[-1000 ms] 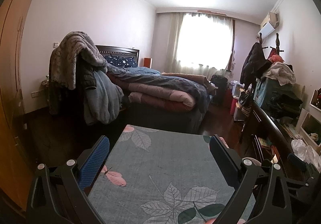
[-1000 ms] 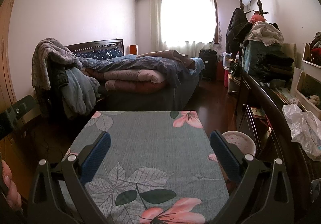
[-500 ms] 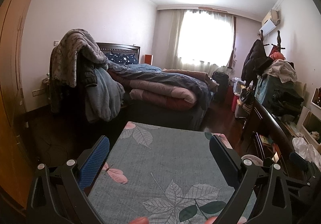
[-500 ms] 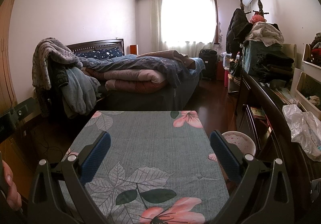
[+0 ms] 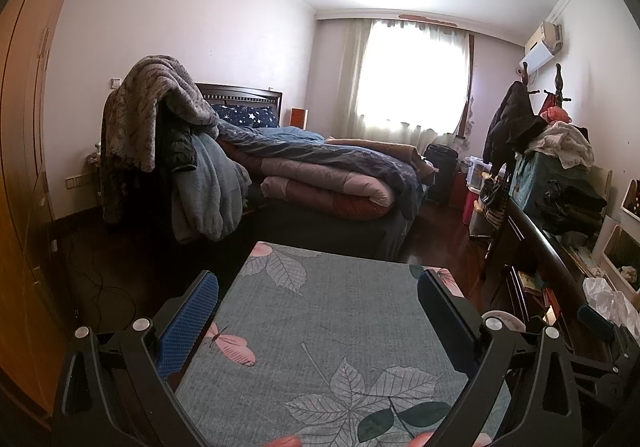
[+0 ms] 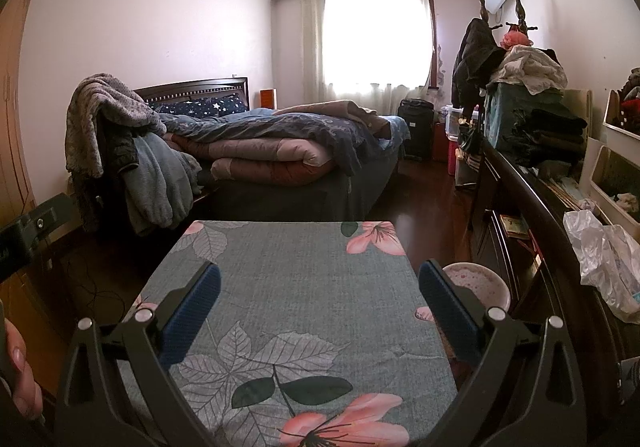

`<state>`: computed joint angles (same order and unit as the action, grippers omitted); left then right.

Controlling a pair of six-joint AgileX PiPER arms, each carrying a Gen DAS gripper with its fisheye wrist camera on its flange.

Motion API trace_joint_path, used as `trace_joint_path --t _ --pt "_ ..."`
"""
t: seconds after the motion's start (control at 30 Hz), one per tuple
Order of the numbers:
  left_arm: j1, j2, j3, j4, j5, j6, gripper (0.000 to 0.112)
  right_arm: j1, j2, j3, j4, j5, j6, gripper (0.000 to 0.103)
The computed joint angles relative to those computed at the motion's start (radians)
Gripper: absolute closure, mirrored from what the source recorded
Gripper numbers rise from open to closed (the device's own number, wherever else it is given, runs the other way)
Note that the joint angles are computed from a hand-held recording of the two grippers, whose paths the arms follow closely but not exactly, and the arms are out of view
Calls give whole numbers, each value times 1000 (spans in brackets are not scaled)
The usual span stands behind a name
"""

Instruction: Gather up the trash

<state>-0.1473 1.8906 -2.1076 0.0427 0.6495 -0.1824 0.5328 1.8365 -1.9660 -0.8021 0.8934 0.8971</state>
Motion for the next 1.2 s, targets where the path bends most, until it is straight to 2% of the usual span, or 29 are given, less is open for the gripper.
trace_joint_path --t 0.37,0.9,1.2 --pt "-1 -1 1 -2 0 -1 13 2 0 -2 0 2 -2 4" --pt "20 -26 63 -165 -59 132 13 1 1 -4 4 4 -8 4" --pt "16 -42 88 -150 -91 123 13 1 2 -8 8 6 -12 4"
